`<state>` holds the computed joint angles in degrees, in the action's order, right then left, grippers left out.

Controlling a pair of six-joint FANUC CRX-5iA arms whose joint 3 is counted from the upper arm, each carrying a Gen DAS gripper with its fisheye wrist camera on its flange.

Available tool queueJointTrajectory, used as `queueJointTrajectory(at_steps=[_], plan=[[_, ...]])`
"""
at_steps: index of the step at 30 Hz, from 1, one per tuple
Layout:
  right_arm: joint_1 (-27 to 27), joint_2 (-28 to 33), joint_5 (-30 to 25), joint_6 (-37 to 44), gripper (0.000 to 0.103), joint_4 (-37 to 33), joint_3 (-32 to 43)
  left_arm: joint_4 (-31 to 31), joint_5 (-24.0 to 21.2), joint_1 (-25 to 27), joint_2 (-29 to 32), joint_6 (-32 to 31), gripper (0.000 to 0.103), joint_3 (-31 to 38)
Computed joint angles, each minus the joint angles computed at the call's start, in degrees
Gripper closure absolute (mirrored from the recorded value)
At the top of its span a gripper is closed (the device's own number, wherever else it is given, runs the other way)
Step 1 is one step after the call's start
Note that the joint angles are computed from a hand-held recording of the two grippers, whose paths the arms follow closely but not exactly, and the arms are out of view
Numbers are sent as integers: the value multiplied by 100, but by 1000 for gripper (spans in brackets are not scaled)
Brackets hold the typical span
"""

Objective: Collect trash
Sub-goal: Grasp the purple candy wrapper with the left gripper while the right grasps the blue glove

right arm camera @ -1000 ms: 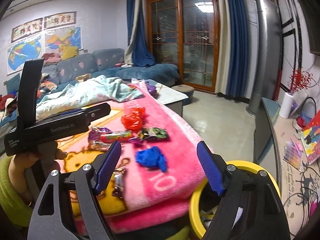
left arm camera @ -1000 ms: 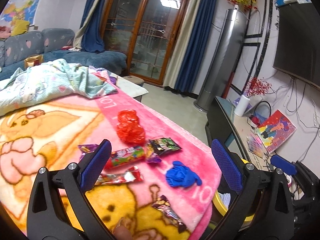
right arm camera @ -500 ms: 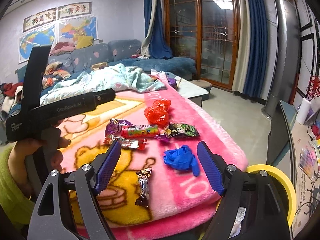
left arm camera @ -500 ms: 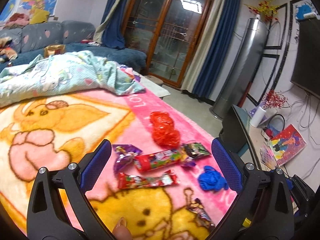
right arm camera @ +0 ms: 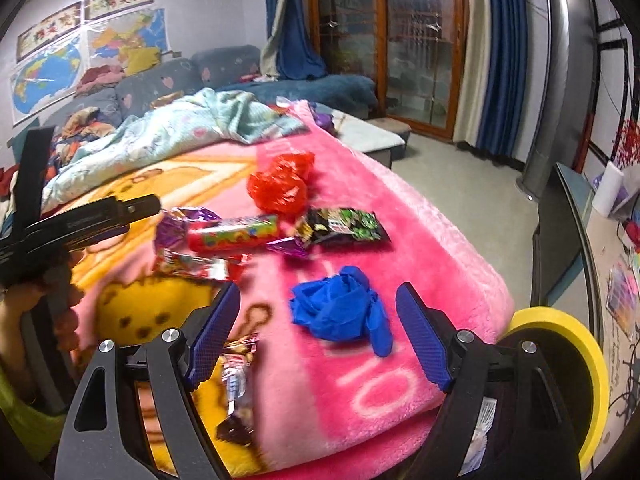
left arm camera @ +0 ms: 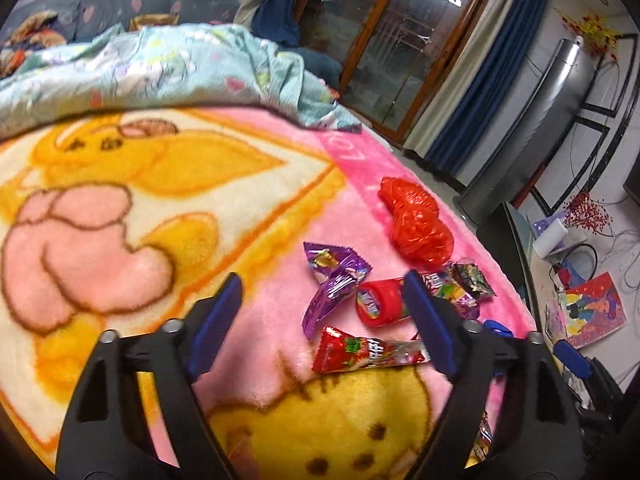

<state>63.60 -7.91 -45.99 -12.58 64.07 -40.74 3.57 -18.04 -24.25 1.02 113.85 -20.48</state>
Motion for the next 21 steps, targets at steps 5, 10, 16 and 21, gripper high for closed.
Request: queueJointTrajectory(at_steps=[5, 10, 16, 21], plan=[[-319, 117, 343, 21, 26, -259, 29, 836, 192, 88, 123, -718, 47, -197], [-549, 164, 675, 4, 26, -460, 21, 2042, 391, 112, 282, -1771, 62, -443], [-704, 182, 1127, 143, 47, -868, -24, 3448, 678, -36, 338, -3069, 73, -785], [-662, 153, 1123, 275, 66, -797, -89, 3913, 748, -146, 333, -3595, 81, -878]])
